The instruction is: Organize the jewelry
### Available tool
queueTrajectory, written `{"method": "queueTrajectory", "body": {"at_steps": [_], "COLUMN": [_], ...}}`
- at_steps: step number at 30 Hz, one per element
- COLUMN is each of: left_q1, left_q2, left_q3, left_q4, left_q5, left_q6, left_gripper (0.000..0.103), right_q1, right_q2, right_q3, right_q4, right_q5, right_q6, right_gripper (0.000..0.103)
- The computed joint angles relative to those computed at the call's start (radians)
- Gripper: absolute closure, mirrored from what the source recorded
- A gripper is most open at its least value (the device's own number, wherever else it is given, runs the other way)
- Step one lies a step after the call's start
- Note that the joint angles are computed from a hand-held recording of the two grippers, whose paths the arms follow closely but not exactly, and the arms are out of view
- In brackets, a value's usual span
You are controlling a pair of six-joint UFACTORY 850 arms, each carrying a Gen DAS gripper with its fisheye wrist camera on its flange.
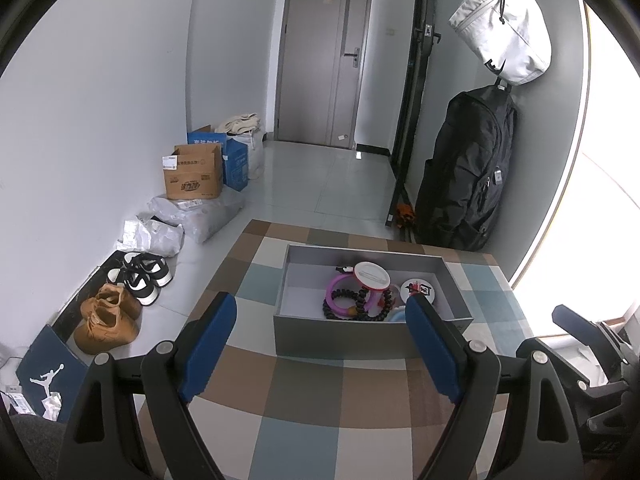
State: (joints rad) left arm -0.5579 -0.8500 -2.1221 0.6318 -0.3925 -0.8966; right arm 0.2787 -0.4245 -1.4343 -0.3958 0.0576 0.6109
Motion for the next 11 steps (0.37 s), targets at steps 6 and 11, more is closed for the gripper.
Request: {"method": "queueTrajectory", "body": {"at_steps": [6, 11], "left_q1": [0.002, 0.007], "left_q2": [-0.006, -0.007], "left_q3": [-0.012, -0.013], "left_q4": [-0.067, -0.150], "left_q5": [0.000, 0.021], "left_q6": [0.064, 0.142], "left_gripper": [0.020, 0.020], "right_q1": [0.001, 0.001], "right_q2": [0.000, -0.001], "right_q3": [0.000, -0.001], "right_q4": [-0.005, -0.002], "right_q5": [-0.001, -0.004], "right_q6": [0.009, 0.005], "right_gripper": [0.000, 0.000]}}
